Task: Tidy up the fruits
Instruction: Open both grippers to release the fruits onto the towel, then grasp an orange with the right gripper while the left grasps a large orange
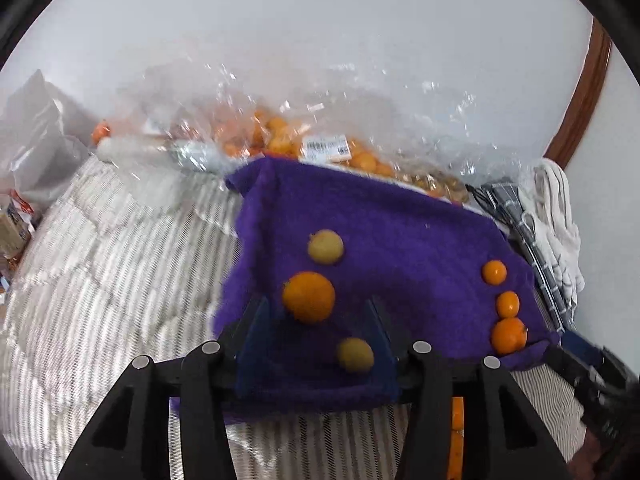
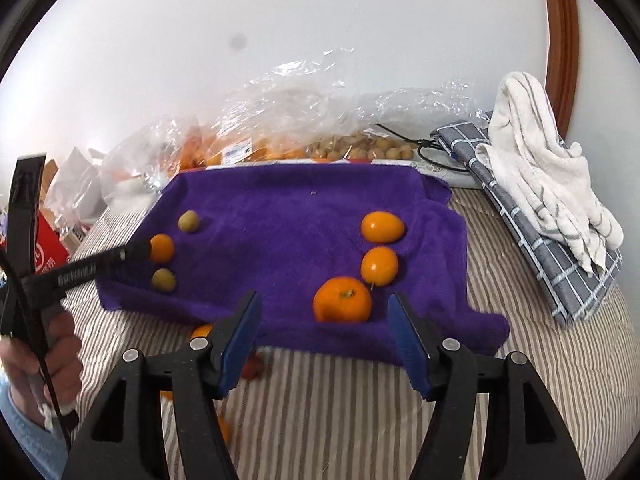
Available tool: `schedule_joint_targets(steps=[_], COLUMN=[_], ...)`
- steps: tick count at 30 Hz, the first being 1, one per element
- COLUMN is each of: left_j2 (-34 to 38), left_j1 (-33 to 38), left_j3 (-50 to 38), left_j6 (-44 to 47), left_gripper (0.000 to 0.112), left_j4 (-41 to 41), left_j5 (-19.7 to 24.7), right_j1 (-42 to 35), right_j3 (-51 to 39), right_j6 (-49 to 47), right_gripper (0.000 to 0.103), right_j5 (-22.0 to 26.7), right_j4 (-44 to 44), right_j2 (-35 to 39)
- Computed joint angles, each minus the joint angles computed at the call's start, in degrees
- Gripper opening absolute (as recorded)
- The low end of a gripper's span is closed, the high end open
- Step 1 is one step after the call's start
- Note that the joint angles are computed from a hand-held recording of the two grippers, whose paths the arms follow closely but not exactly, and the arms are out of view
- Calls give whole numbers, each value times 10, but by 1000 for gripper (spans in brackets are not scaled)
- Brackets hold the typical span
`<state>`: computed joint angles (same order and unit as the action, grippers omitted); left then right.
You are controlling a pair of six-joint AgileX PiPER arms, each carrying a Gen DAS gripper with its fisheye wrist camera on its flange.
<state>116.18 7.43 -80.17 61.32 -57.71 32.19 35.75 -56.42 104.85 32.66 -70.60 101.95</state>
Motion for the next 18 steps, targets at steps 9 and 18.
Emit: schedule_joint_targets(steps=[9, 18], left_j2=[-32, -82], left_j1=[37, 76], left_j3=[9, 111], left_j6=[31, 110], left_gripper=[51, 51], left_j4=[-33, -36], left_j5=[16, 45], right_j1=[80, 126], right_j3=[32, 15], right_j6=[69, 72], right_gripper=[65, 49], right_j5=[-28, -65], right_j4=[-17, -39], right_j2=[-4, 60])
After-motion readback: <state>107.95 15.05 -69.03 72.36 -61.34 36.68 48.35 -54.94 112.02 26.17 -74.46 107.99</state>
